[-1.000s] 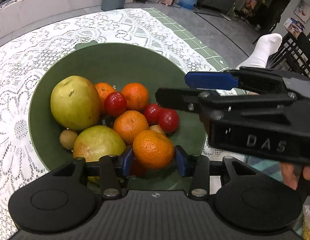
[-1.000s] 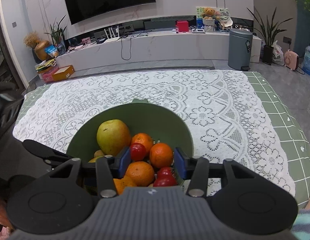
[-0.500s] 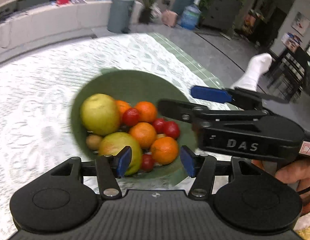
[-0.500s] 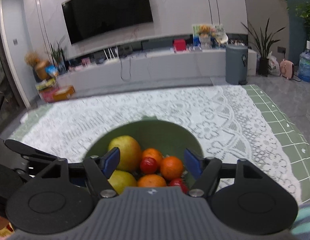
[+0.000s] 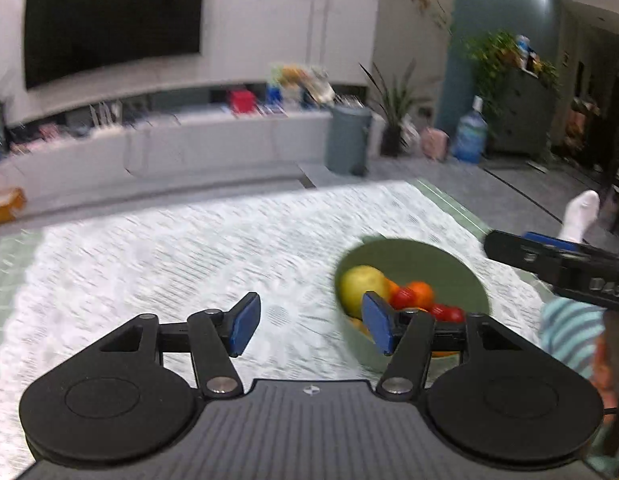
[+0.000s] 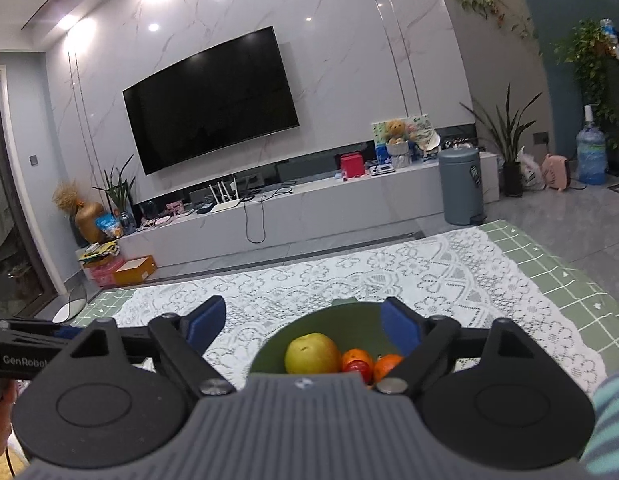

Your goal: Organize fruits

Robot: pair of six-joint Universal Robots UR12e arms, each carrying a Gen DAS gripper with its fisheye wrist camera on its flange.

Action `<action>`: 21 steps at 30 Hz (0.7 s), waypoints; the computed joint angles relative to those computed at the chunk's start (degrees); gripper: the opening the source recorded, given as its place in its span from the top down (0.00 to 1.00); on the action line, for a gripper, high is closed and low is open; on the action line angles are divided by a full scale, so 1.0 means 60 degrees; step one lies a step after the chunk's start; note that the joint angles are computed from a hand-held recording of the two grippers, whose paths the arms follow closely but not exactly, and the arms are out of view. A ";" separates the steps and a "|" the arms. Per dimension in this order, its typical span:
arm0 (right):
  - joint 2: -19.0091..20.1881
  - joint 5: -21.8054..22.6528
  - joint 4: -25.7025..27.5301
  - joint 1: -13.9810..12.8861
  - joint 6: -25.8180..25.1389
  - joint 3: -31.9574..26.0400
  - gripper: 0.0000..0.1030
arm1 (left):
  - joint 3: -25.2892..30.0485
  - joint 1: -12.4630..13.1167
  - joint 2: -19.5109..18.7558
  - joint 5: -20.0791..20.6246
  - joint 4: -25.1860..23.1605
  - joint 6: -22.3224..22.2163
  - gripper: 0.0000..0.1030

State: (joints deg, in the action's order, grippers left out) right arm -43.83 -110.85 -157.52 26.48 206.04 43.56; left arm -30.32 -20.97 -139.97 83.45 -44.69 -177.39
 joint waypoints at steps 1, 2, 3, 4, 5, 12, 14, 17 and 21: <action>-0.0016 -0.0029 -0.0027 0.0049 -0.0043 -0.0020 0.17 | -0.0311 -0.0008 0.0144 0.0194 0.0360 0.0051 0.29; -0.0028 -0.0058 -0.0055 0.0109 -0.0106 -0.0056 0.14 | -0.0590 -0.0027 0.0275 0.0393 0.0675 0.0110 0.28; -0.0034 -0.0147 -0.0052 0.0178 -0.0207 -0.0097 0.13 | -0.0910 -0.0045 0.0421 0.0628 0.1033 0.0171 0.25; -0.0014 -0.0256 -0.0088 0.0261 -0.0379 -0.0170 0.13 | -0.1131 -0.0076 0.0513 0.0845 0.1317 0.0214 0.23; -0.0002 -0.0342 -0.0146 0.0337 -0.0552 -0.0207 0.13 | -0.1355 -0.0085 0.0611 0.1031 0.1587 0.0265 0.22; 0.0234 -0.1412 -0.0430 0.0889 -0.1368 -0.0394 0.04 | -0.2759 -0.0115 0.1190 0.1916 0.3163 0.0534 0.13; 0.0321 -0.1780 -0.0502 0.1013 -0.1472 -0.0437 0.04 | -0.2986 -0.0102 0.1281 0.1951 0.3375 0.0494 0.13; 0.0393 -0.2184 -0.0550 0.1140 -0.1567 -0.0417 0.04 | -0.3299 -0.0060 0.1398 0.1805 0.3633 0.0517 0.13; 0.0429 -0.2452 -0.0500 0.1222 -0.1654 -0.0293 0.04 | -0.3589 0.0002 0.1523 0.1526 0.3440 0.0327 0.10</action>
